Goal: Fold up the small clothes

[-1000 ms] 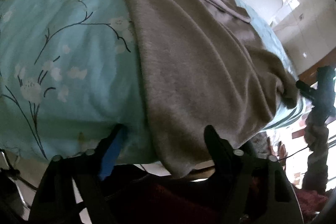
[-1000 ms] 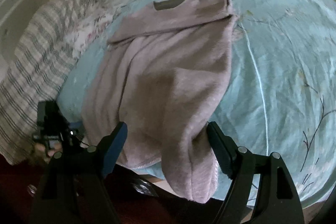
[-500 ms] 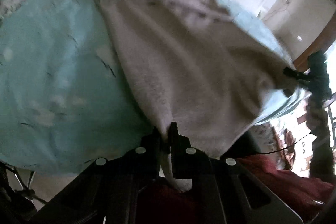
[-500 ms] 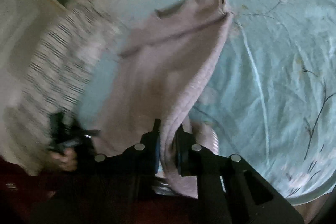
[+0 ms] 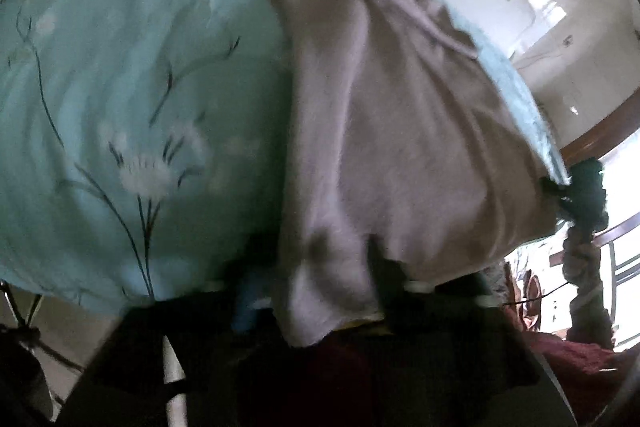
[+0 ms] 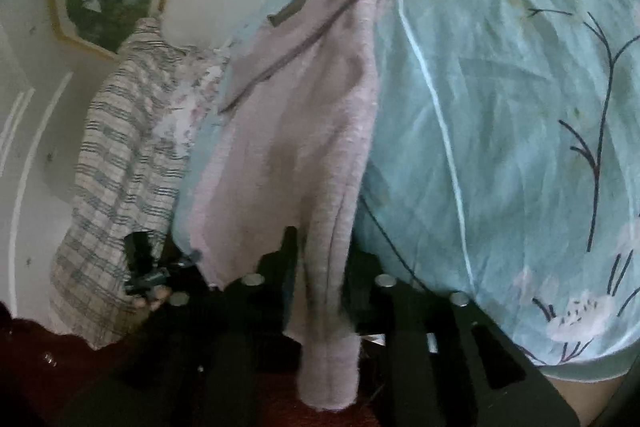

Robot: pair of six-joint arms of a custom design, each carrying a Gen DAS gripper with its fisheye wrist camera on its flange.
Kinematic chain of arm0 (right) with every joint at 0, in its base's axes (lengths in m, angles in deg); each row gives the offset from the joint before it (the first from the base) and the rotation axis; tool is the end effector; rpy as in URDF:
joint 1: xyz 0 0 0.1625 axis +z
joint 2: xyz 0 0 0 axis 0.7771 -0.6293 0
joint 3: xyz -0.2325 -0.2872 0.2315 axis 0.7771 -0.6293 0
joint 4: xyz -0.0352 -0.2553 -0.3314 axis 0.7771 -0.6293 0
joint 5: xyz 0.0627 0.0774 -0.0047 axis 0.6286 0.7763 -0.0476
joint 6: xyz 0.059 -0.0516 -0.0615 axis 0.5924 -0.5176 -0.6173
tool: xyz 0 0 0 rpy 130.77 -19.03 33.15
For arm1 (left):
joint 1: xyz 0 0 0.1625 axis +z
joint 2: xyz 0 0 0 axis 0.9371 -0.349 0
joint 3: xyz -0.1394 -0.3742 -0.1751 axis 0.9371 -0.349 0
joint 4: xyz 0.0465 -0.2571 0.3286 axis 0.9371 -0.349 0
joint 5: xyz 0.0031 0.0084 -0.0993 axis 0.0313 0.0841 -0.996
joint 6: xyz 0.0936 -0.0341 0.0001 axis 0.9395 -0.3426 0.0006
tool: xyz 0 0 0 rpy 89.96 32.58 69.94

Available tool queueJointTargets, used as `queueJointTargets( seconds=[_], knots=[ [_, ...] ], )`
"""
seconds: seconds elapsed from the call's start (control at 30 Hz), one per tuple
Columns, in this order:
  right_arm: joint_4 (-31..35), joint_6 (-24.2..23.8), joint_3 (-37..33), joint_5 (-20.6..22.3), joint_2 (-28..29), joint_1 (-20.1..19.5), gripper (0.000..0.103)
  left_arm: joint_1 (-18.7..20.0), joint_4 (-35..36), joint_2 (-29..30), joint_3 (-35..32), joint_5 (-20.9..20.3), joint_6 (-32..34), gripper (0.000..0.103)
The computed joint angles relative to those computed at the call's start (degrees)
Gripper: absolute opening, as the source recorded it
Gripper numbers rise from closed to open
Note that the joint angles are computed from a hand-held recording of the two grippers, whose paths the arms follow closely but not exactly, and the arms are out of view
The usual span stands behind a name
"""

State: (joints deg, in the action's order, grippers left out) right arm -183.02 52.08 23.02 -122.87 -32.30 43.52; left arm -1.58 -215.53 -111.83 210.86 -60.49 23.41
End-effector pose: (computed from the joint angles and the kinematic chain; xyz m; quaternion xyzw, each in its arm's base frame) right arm 0.1880 -0.5687 0.1941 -0.1308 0.9817 -0.1326 0.0396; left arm 0.0081 -0.4647 0.2800 0.0173 0.9521 -0.2474 0.1788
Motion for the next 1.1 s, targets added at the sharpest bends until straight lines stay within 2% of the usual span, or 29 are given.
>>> queueJointTargets(
  seconds=[0.07, 0.17, 0.3, 0.33, 0.37, 0.4, 0.43, 0.5, 0.57, 0.67, 0.83, 1.03, 1.07, 1.1],
  knots=[
    [0.8, -2.0, 0.1, 0.5, -0.2, 0.4, 0.048, 0.6, -1.9, 0.4, 0.9, -0.3, 0.9, 0.061],
    [1.5, -4.8, 0.3, 0.6, -0.2, 0.9, 0.056, 1.2, -4.2, 0.4, 1.6, -1.6, 2.2, 0.066],
    [0.6, -7.1, 0.4, -0.2, 0.9, 1.6, 0.056, 0.6, -6.9, 1.1, 2.5, -1.7, 3.6, 0.066],
    [0.3, -7.4, 0.4, -0.6, 1.2, 1.9, 0.047, 0.1, -7.6, 1.6, 2.6, -1.2, 4.8, 0.063],
    [0.8, -7.5, 0.1, -0.9, 1.6, 2.1, 0.024, -0.3, -7.9, 1.9, 2.6, -1.3, 5.8, 0.04],
    [1.5, -7.3, -0.3, -1.0, 1.9, 2.2, 0.013, -0.5, -7.3, 2.1, 2.3, -2.2, 6.0, 0.003],
    [1.1, -7.4, -0.1, -0.4, 1.8, 2.1, 0.008, -0.2, -5.7, 2.7, 1.5, -3.8, 6.1, 0.008],
    [-0.9, -7.6, 0.9, 2.5, 0.7, 1.5, 0.008, -2.2, -7.0, 2.7, 2.4, -1.5, 7.1, 0.006],
    [-4.4, -7.7, 3.0, 9.2, -2.3, -0.6, 0.006, -4.9, -8.1, 0.2, 4.1, -2.1, 9.0, 0.006],
    [-6.8, -6.7, 4.2, 12.4, -4.5, -2.5, 0.006, -7.1, -11.2, -4.0, 6.3, -2.7, 10.6, 0.006],
    [-3.1, -6.7, 2.3, 10.1, -2.4, -2.4, 0.006, -3.2, -12.6, -3.3, 5.4, -4.3, 9.9, 0.006],
    [-0.3, -4.9, 1.5, 3.0, -1.1, -1.2, 0.01, -1.0, -11.8, 0.0, 4.5, -5.9, 9.8, 0.008],
    [0.2, -4.8, 1.5, 2.2, -1.2, -1.4, 0.022, -0.8, -11.6, 0.8, 4.2, -5.9, 9.3, 0.01],
    [0.8, -5.1, 1.6, 2.1, -1.5, -1.7, 0.028, -0.5, -10.9, 1.2, 3.8, -5.8, 8.8, 0.017]
  ],
)
